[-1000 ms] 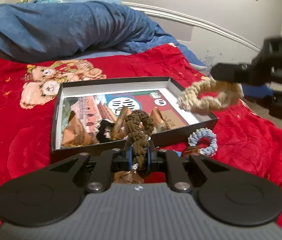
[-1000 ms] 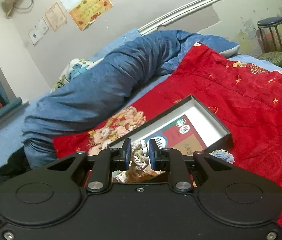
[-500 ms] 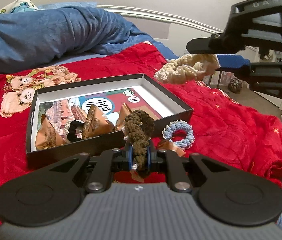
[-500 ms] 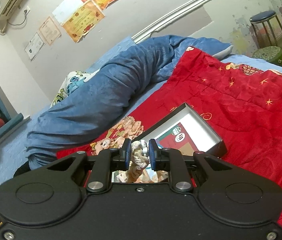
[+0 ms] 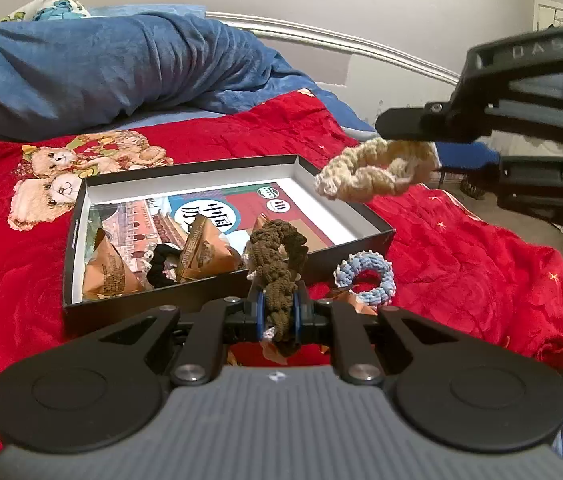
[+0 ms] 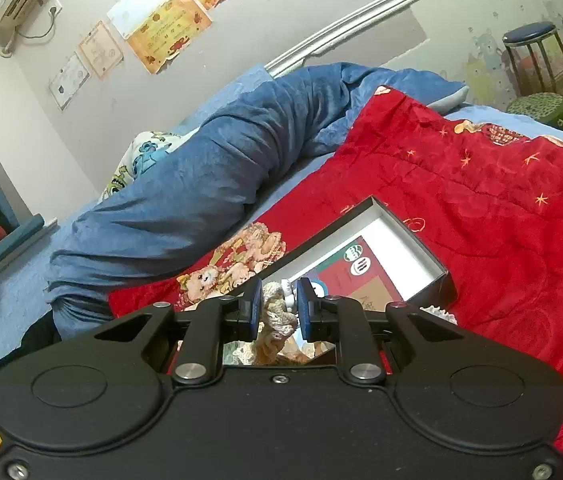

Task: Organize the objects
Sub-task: 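Lift both held scrunchies up from the pile, then carry both held scrunchies over the black box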

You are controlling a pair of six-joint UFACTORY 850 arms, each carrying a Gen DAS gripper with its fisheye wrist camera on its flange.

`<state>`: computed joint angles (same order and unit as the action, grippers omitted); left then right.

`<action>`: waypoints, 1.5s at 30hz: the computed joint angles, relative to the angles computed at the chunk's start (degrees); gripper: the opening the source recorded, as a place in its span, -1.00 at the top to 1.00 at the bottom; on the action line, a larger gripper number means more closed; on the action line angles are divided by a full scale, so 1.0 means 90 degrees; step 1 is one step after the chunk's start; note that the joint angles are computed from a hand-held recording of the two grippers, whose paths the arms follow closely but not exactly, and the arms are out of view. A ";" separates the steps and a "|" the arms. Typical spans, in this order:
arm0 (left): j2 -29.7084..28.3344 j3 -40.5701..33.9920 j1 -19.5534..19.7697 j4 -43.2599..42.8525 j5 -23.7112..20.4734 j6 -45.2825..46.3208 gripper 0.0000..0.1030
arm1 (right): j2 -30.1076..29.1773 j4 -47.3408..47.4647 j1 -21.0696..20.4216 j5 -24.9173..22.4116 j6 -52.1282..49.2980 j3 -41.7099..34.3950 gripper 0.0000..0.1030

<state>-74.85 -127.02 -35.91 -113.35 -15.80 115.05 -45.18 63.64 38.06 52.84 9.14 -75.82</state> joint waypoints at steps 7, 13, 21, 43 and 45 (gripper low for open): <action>0.0005 -0.0004 0.0004 -0.0065 -0.0012 0.0031 0.66 | -0.0006 -0.0022 -0.0008 -0.0019 0.0011 -0.0011 0.64; 0.0019 0.0024 0.0002 -0.0180 0.0001 0.0166 0.66 | -0.0024 -0.0082 -0.0015 0.0003 0.0058 -0.0006 0.64; 0.0007 0.0001 0.0002 -0.0307 0.0025 0.0273 0.66 | 0.0002 -0.0098 -0.0014 0.0044 0.0093 0.0031 0.64; 0.0072 0.0081 0.0053 -0.1170 -0.0028 0.0967 0.66 | 0.0105 -0.0609 0.0024 0.0675 0.0746 0.0292 0.64; 0.0072 0.0070 0.0058 -0.1204 -0.0041 0.0971 0.66 | 0.0108 -0.0609 0.0006 0.0655 0.0766 0.0295 0.64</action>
<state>-74.20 -126.39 -35.39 -124.19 -16.17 123.79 -44.21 58.17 38.11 58.74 16.03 -73.17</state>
